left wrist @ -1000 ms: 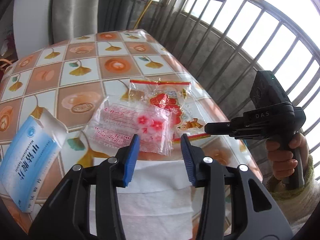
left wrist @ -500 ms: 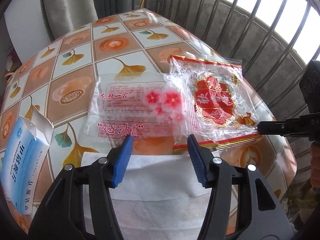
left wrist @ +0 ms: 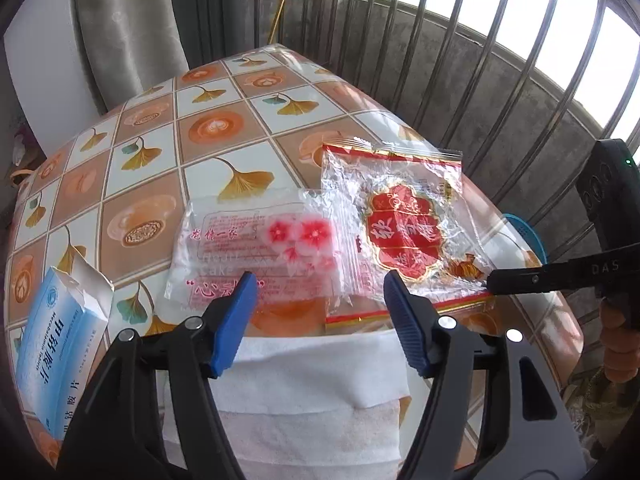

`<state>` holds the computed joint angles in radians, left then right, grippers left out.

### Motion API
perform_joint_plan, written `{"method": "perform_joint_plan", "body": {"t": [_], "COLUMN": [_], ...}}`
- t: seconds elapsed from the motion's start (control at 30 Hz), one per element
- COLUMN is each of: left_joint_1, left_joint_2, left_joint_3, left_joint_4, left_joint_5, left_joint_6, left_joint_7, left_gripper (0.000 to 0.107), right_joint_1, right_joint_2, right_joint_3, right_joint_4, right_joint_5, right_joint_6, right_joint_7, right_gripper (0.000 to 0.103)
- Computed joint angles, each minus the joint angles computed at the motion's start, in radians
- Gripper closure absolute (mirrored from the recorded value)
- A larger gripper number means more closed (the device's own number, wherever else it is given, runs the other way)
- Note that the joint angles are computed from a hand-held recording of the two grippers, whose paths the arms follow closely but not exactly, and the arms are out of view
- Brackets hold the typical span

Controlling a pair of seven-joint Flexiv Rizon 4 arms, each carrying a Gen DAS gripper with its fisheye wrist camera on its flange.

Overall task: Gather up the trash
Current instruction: 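Grasp the clear pink-flower bag with the left gripper while the right holds the candy bag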

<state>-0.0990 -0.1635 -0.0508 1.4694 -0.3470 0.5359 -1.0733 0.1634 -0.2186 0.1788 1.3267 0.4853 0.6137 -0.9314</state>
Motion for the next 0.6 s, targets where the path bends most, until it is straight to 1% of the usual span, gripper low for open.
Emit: {"method": "perform_joint_plan", "body": {"t": [0.07,0.17,0.23,0.3,0.4,0.47,0.5,0.53,0.57,0.6], "left_joint_1": [-0.008,-0.017,-0.02,-0.021,-0.022,-0.018,-0.015,-0.011,-0.011,-0.009], "left_joint_2": [-0.027,-0.065,-0.066,-0.065,-0.058,-0.057,-0.058,-0.06,-0.062,-0.063], "left_joint_3": [-0.003,-0.002,-0.002,-0.001,0.001,0.0,-0.001,-0.001,-0.001,-0.001], "left_joint_4": [-0.025,-0.064,-0.054,-0.05,-0.039,-0.036,-0.037,-0.04,-0.042,-0.042], "left_joint_5": [0.036,0.089,0.096,0.101,0.105,0.093,0.083,0.071,0.068,0.064], "left_joint_6": [0.003,-0.029,-0.002,0.008,0.027,0.027,0.025,0.019,0.018,0.018], "left_joint_7": [-0.028,-0.071,-0.079,-0.084,-0.09,-0.097,-0.104,-0.111,-0.12,-0.126], "left_gripper": [0.045,0.045,0.045,0.048,0.059,0.07,0.073,0.08,0.084,0.086], "right_joint_1": [0.003,0.001,0.002,0.002,0.0,-0.004,-0.006,-0.009,-0.012,-0.014], "right_joint_2": [-0.001,0.003,0.005,0.007,0.009,0.008,0.007,0.008,0.007,0.006], "right_joint_3": [0.0,0.001,0.001,0.001,-0.001,-0.002,-0.004,-0.004,-0.004,-0.005], "right_joint_4": [0.001,0.008,0.011,0.012,0.013,0.01,0.01,0.01,0.009,0.009], "right_joint_5": [-0.004,0.003,0.001,-0.001,-0.002,0.005,0.009,0.019,0.027,0.029], "right_joint_6": [0.005,0.013,0.016,0.018,0.019,0.017,0.019,0.026,0.031,0.037], "right_joint_7": [0.001,0.002,0.0,-0.006,-0.017,-0.016,-0.014,-0.014,-0.014,-0.011], "right_gripper": [0.098,0.098,0.098,0.098,0.097,0.096,0.091,0.086,0.083,0.078]}}
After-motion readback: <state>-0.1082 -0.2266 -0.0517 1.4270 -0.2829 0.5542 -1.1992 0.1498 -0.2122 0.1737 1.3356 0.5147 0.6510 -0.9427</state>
